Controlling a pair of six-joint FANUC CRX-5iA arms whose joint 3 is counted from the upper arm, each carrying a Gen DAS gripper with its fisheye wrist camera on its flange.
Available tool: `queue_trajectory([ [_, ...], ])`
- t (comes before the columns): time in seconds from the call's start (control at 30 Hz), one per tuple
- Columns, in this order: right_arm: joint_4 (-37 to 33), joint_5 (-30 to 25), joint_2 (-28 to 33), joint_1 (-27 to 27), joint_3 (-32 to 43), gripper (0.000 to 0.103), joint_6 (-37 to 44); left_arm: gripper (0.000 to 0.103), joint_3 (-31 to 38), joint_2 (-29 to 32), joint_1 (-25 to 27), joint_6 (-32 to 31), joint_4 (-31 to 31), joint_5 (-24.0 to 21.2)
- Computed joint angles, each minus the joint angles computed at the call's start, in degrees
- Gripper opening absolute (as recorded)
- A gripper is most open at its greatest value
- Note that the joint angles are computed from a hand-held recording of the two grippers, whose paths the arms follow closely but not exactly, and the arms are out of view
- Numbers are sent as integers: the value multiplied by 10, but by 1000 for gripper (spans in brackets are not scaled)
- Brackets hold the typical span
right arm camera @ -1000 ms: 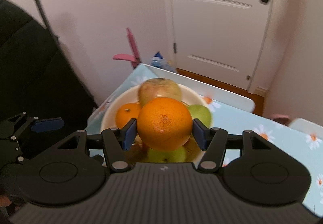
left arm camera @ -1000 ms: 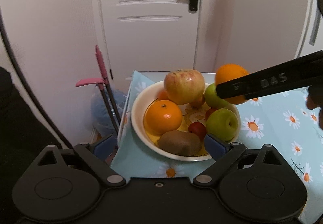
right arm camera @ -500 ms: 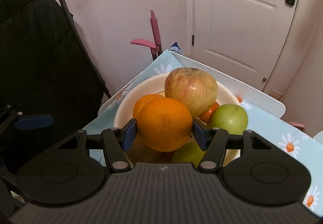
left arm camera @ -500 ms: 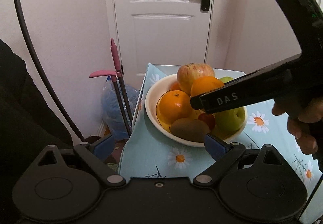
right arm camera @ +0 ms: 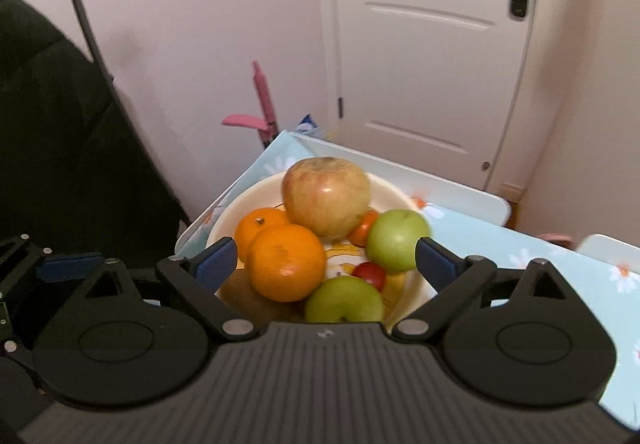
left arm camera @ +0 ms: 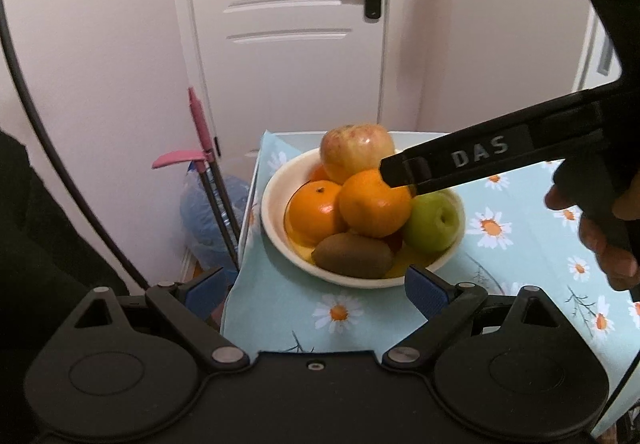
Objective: Organize fruits
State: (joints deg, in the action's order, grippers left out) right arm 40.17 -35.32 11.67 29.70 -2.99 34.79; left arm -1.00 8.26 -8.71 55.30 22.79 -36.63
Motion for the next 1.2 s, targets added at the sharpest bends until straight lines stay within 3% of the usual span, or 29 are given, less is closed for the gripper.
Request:
queue_trajectory([
  [0.17,58,-34,-47,10,-36,103,-75,98,-8,-5,-1,-70,64,-7],
  [0.4,122,-85,-121,20,-89,103,-148,98,1,-15,-21,-96,88,6],
  [0.67,169,-168,-213,45,-160,103,-214,98,26,-47,-53,29,2,25],
  [0.97,156,-280,-270,95,-207,103,-249,103,1,-89,-81,73,-19,30],
  [1.2,152,-325,-297,117,-238,103,-264,103,9,-100,-104,149,-96,11],
])
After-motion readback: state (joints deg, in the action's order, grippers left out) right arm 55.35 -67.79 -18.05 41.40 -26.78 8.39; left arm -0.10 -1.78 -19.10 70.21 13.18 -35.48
